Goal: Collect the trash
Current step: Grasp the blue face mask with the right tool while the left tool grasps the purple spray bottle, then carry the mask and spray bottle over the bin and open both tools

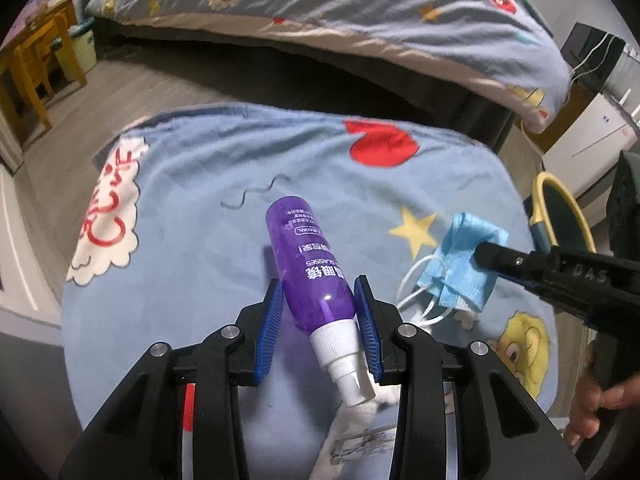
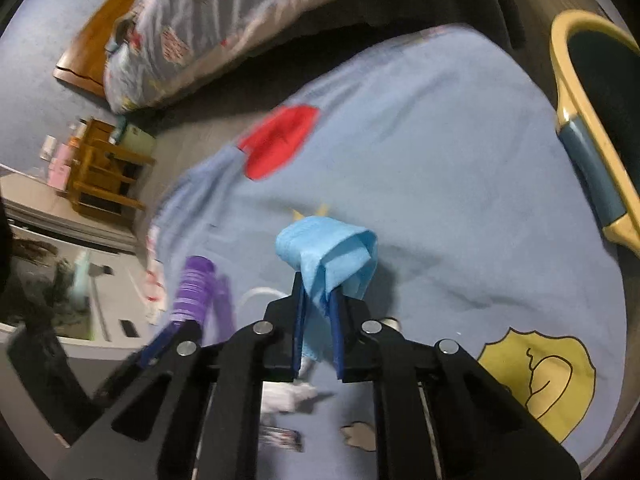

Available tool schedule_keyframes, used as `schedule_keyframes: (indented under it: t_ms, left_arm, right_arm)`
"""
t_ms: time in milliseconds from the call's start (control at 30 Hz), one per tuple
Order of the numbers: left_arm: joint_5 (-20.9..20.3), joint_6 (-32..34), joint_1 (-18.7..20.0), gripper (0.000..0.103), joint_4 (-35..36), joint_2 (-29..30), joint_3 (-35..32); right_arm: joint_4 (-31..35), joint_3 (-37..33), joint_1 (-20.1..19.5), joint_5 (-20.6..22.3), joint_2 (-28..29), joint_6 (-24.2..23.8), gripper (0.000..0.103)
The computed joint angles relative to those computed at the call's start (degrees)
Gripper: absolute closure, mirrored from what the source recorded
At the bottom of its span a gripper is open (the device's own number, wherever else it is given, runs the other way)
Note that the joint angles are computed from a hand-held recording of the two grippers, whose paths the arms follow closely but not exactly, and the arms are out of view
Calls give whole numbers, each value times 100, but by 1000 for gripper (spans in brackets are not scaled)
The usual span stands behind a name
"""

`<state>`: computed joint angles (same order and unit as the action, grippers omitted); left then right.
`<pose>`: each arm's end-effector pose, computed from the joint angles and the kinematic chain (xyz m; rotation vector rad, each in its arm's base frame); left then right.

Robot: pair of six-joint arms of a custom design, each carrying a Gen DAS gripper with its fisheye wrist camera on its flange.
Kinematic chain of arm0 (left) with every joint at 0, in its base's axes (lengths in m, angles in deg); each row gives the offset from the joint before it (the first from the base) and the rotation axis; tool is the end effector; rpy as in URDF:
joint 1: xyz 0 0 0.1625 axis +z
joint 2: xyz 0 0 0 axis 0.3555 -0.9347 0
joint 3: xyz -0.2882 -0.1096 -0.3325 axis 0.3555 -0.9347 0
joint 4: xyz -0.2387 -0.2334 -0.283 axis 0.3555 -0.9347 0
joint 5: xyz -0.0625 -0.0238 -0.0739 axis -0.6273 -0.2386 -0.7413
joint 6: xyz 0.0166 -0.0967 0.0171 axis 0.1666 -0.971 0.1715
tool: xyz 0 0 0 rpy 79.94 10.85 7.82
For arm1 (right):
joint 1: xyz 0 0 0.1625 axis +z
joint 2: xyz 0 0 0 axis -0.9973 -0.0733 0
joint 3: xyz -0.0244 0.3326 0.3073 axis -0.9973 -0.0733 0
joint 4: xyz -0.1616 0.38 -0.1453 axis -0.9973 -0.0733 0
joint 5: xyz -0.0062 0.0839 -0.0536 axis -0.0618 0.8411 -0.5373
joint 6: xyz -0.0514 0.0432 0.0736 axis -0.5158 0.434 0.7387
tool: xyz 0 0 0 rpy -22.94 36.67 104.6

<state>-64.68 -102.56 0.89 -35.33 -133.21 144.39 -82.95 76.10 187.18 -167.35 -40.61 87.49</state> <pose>-0.2403 -0.3083 0.1681 0.0999 2.4520 -0.6687 0.1839 -0.3792 0.2010 0.0561 -2.8727 0.4376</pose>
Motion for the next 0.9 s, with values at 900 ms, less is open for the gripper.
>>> schedule_keyframes:
  t_ms: [900]
  left_arm:
    - [655, 2395, -816, 65, -101, 1317, -1648]
  right_arm:
    - [1078, -581, 216, -1028, -2578, -690, 94]
